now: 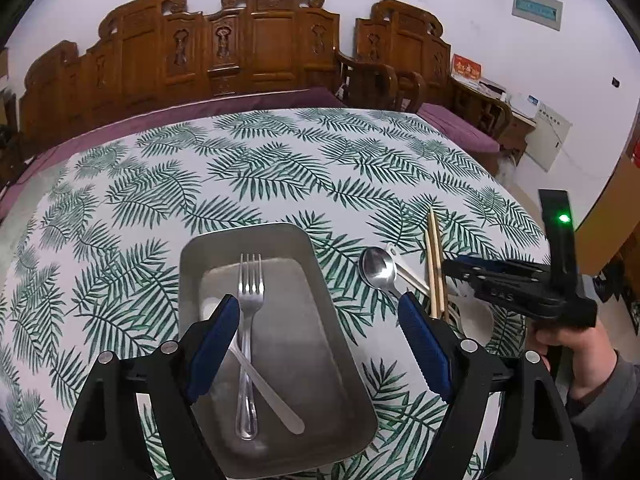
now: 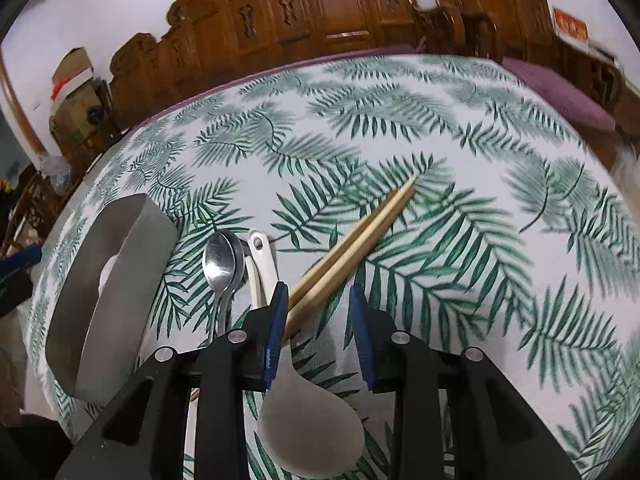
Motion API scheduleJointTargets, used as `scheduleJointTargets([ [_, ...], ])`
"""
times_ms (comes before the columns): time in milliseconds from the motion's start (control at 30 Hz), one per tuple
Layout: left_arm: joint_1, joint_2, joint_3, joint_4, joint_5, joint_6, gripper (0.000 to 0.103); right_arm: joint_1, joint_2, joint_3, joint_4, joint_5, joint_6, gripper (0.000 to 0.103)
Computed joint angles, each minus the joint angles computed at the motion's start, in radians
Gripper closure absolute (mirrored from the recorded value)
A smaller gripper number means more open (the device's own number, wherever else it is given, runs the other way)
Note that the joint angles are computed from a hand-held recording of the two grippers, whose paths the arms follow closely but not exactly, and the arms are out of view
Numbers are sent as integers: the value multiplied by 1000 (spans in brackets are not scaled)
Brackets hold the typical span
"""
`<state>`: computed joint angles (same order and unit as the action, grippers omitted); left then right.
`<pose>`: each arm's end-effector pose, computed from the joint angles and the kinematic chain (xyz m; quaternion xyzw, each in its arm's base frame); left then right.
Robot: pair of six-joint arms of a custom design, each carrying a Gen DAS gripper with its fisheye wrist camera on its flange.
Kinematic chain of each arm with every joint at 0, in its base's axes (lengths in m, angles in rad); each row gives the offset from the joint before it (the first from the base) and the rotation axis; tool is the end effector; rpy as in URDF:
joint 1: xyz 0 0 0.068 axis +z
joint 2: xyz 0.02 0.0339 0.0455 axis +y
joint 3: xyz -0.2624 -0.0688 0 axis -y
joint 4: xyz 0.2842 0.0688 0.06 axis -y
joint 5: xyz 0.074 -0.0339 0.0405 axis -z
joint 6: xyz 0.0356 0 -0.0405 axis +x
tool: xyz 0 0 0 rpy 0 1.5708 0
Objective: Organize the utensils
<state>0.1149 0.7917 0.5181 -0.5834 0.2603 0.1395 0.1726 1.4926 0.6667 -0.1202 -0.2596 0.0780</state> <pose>0.1962 0.0134 0.1992 0.0568 0.9284 -0.0767 0.3590 0.2936 0.0605 0.1189 -0.0843 0.9407 0.1603 0.2869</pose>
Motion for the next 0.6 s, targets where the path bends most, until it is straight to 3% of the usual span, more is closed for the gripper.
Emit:
scheduleJointTargets([
  [300, -57, -17, -11, -3, -31, -15, 25, -24, 48, 19, -1, -93, 77, 82],
  [600, -101, -20, -16, -2, -62, -33, 25, -72, 74, 11, 30, -209, 167, 86],
])
